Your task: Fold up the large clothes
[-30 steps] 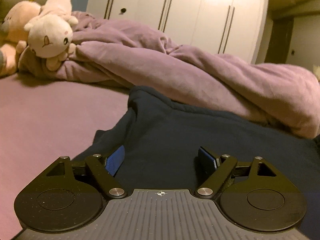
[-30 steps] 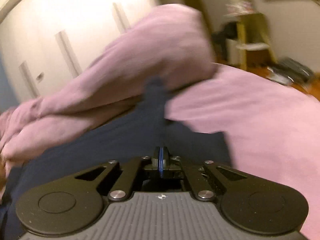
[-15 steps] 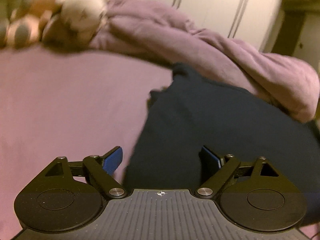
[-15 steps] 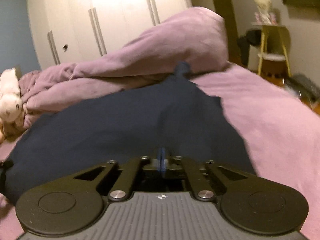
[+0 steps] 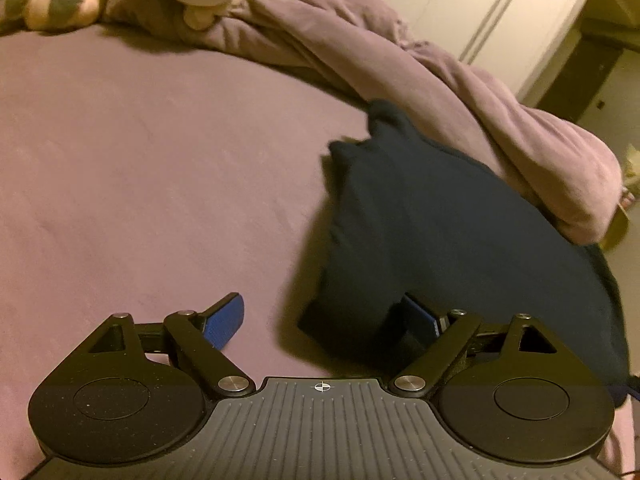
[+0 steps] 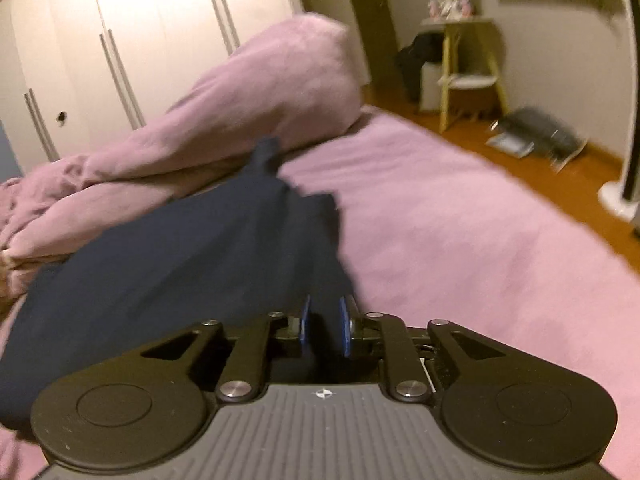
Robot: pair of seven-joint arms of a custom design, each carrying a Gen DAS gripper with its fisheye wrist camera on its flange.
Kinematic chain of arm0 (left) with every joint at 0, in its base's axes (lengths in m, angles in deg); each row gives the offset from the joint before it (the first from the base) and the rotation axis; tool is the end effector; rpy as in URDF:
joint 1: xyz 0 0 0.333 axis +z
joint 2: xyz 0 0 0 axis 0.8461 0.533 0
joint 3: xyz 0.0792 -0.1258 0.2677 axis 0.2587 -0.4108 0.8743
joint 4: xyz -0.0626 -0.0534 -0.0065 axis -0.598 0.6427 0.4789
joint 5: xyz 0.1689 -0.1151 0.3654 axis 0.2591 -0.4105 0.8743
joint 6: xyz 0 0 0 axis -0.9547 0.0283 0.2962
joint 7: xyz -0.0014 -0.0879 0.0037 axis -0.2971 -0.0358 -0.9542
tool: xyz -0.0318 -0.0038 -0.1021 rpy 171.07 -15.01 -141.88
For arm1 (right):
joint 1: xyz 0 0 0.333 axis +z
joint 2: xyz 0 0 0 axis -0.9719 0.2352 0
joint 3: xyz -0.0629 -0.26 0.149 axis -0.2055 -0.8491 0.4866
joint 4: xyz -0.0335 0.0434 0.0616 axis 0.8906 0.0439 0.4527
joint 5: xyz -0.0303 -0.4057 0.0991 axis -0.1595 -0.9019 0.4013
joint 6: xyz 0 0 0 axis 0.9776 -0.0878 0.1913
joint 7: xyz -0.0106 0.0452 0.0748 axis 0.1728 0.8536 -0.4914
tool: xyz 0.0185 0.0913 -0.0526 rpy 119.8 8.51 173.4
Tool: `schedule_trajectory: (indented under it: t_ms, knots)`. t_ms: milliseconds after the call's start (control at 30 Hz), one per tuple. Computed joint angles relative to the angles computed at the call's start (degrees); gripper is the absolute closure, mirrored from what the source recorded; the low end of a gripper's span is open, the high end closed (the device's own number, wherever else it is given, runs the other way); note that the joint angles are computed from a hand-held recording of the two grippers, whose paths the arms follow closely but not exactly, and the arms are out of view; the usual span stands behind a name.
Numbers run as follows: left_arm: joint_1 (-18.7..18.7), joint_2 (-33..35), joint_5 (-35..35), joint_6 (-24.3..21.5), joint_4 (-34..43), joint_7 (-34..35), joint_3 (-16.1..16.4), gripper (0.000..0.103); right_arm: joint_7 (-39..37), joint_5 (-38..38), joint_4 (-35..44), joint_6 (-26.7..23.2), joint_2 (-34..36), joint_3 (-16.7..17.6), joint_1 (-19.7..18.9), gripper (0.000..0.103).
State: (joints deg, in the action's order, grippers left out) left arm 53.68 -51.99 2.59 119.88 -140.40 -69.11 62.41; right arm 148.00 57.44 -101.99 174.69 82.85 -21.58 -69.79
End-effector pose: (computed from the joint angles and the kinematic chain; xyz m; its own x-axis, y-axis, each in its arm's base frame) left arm 0.4467 -0.1987 0.4653 0.6326 -0.6776 0.3751 -0.3668 -0.6887 -0.6254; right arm 0.7108 0.1459 0.4575 0.2526 -0.9272 -0.2766 -0.6348 0.0569 -0.7706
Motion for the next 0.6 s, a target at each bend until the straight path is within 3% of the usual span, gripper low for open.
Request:
schedule_trajectory:
  t_ms: [100, 233, 333, 500, 533, 600]
  knots:
    - [-0.54, 1.1, -0.61, 0.51, 0.87, 1.5, 0.2, 0.013, 2.37, -0.76, 0.14, -0.91, 0.26, -0.72, 1.19, 0.086]
    - [-0.36, 1.92, -0.88, 4.42, 0.59, 0.5, 0.8, 0.013, 6.4, -5.22, 2.13, -2.41, 1.66, -2.88, 3.02, 0.086]
    - [0.27, 2.22, -0.76, 5.89, 0.23, -0.62, 0.72, 0.013, 11.72, -15.9, 1.92, 0.22, 2.67, -8.78, 8.35, 0.087]
    - [0.05, 2.01, -3.37, 7.64, -0.59, -0.36, 1.27, 0.013, 19.19, -26.6, 3.73, 2.63, 5.36, -13.78, 12.11, 0.087]
    - [0.11, 2.12, -3.69, 8.0, -0.64, -0.15, 1.28, 0.013, 21.83, -28.38, 4.3, 3.05, 6.13, -15.69, 13.39, 0.086]
    - [0.42, 2.26, -4.03, 8.63, -0.73, -0.41, 1.12, 0.013, 26.33, -30.72, 5.94, 1.75, 7.53, -18.04, 14.51, 0.073]
